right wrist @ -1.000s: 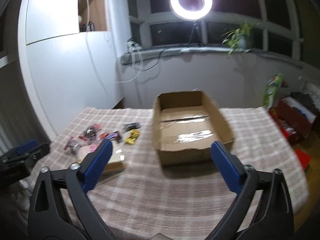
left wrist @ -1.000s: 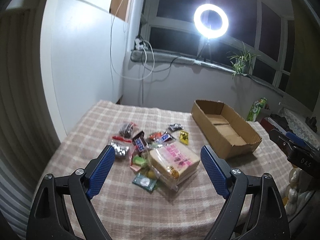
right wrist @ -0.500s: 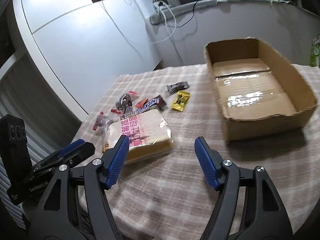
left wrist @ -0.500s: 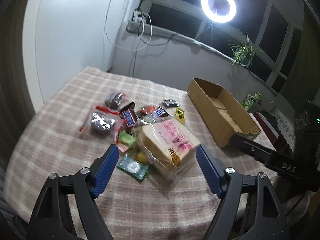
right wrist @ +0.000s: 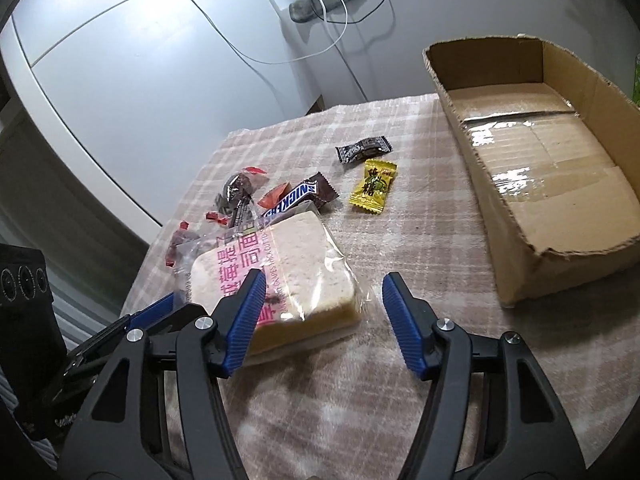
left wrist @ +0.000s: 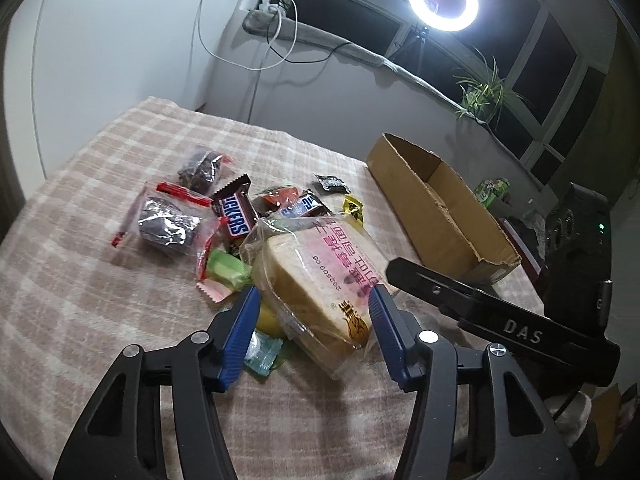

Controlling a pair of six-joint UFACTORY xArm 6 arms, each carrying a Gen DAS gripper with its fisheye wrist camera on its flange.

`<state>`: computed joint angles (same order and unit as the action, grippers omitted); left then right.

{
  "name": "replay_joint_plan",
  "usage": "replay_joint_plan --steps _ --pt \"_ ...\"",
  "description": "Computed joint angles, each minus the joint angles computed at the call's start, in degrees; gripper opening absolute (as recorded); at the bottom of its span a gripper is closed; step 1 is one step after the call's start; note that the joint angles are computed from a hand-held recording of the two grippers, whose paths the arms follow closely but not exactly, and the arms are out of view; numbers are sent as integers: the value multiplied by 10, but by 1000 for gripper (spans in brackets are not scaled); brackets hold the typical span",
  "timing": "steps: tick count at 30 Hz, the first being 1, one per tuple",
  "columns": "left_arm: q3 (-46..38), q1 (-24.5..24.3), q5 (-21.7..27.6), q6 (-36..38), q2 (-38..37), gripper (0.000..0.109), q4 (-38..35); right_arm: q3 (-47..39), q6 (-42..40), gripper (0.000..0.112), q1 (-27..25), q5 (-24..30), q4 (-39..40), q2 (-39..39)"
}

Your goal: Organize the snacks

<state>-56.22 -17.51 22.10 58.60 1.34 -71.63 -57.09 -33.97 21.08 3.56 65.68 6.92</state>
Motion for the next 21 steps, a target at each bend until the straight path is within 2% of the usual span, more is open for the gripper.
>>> replay_joint_plan --steps 9,13,21 --pt "-22 4 8 -16 28 53 16 -40 -68 64 -19 55 90 30" --pt "-28 12 29 -5 38 53 -5 -48 -99 64 -26 86 123 33" --pt "-26 7 10 13 35 53 -15 -42 -144 57 -34 119 180 23"
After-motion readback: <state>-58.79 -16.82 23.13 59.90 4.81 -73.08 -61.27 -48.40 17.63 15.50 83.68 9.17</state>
